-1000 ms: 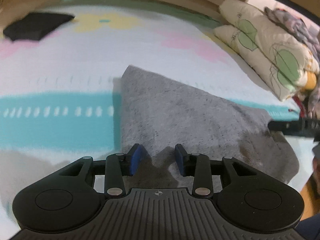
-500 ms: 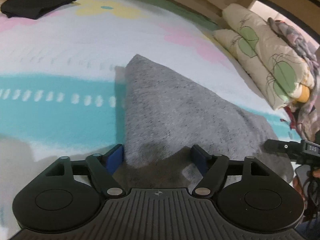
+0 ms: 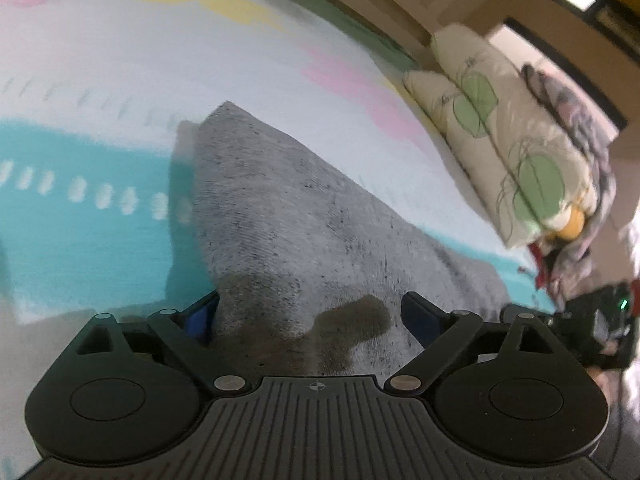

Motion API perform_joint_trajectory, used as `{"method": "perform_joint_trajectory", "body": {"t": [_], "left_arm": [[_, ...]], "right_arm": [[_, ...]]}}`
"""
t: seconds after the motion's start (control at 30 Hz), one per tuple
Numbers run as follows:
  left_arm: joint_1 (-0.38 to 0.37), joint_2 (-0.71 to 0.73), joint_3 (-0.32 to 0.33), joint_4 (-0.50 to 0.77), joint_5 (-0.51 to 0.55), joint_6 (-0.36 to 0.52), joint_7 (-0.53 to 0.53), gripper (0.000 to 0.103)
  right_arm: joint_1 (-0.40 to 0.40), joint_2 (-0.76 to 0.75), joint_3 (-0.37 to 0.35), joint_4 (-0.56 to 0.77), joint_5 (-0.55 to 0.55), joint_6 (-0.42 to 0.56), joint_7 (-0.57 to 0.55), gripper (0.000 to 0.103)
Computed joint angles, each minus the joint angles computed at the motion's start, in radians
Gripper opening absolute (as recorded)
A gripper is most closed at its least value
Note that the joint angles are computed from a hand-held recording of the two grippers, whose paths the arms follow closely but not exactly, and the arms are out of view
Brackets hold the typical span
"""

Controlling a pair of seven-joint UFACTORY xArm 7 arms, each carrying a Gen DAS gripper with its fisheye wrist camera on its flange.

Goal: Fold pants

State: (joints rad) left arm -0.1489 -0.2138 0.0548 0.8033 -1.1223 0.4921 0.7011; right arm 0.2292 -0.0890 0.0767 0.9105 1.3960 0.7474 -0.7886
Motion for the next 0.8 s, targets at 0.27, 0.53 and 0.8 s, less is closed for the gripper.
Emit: {"method": "perform_joint_trajectory", "body": {"t": [0.27,0.53,0.8], "left_arm": [[-0.023,-0.011,0.000,-0.019,0.016,-0.045,0.021,0.093],[-0.019,-0.011,-0.005,-0.017,0.039,-0.041,0.019,0.090],[-0.056,-0.058,-0.001,-0.063,0.089,-0.129,-0.067,0.028]], "right_arm": [[-0.022,0.037,-0.008,0.036,0.003,0.045,0.095,0.103],[0.008,-0.022,0.010,-0.039,0.078,-0.045,-0.117,0.103],[0.038,-0.057,0.021,-0.054,-0.086,-0.171,0.178,0.046]]}}
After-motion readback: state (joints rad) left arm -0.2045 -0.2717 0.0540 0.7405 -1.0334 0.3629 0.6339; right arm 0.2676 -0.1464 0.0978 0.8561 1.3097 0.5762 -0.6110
